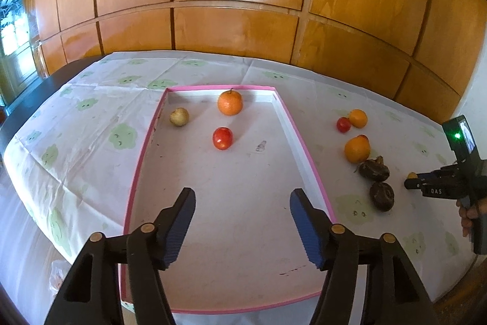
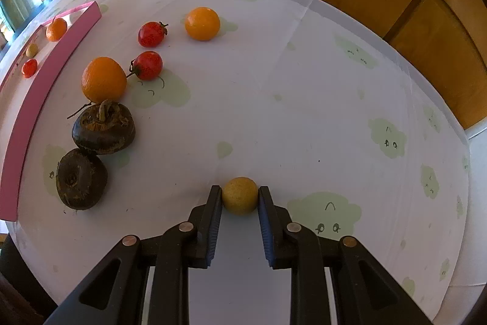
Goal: Organize fruits
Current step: 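Hold the yellow fruit in the right tool above the table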
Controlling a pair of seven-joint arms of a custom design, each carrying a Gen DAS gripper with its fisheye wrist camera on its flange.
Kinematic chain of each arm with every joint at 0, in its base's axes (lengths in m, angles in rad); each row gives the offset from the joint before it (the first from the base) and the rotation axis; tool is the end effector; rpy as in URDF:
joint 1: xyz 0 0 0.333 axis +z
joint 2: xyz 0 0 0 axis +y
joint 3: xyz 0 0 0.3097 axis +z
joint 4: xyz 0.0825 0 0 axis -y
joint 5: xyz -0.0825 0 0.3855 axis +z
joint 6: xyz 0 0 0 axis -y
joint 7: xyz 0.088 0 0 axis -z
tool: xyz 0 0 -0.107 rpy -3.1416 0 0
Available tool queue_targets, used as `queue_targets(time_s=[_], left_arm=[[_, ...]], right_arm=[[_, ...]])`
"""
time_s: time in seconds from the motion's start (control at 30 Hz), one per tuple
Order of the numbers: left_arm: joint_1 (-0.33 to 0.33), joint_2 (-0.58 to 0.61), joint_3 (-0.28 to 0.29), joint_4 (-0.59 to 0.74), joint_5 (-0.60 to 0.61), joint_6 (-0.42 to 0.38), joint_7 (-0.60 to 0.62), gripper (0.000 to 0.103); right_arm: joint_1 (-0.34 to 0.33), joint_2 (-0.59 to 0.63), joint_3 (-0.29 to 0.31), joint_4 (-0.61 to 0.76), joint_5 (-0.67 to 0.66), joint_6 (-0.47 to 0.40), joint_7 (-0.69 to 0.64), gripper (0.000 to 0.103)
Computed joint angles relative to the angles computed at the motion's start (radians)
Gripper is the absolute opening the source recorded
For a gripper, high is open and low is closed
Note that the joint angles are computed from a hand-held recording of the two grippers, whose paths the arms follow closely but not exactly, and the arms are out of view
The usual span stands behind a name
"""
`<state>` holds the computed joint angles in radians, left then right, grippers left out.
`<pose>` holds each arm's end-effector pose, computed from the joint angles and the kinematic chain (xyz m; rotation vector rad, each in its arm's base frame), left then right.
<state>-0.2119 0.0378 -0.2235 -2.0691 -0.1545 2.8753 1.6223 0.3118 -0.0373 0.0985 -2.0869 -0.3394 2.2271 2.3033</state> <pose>0.5527 -0.2459 0.4975 -1.5099 2.1601 -0.9626 0.5151 0.2132 0.4529 -1.9665 2.2572 -0.4841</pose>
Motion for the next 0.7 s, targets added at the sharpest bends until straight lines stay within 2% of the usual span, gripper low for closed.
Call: queue_targets(time_s=[0.3,0.7], left_arm=[[0.016,-0.014,0.021,-0.027,0.085,0.055,-0.104,0.075],[0.032,-0.017,0.024,-0.033,0.065,0.062,-0.101,0.075]], right_arm=[[0.013,0.013,0.006,0.013,-0.030,-0.013,0.020,0.023],[0.019,0.007,0.009,0.021,-0.041,-0.035,0.028,0.023]])
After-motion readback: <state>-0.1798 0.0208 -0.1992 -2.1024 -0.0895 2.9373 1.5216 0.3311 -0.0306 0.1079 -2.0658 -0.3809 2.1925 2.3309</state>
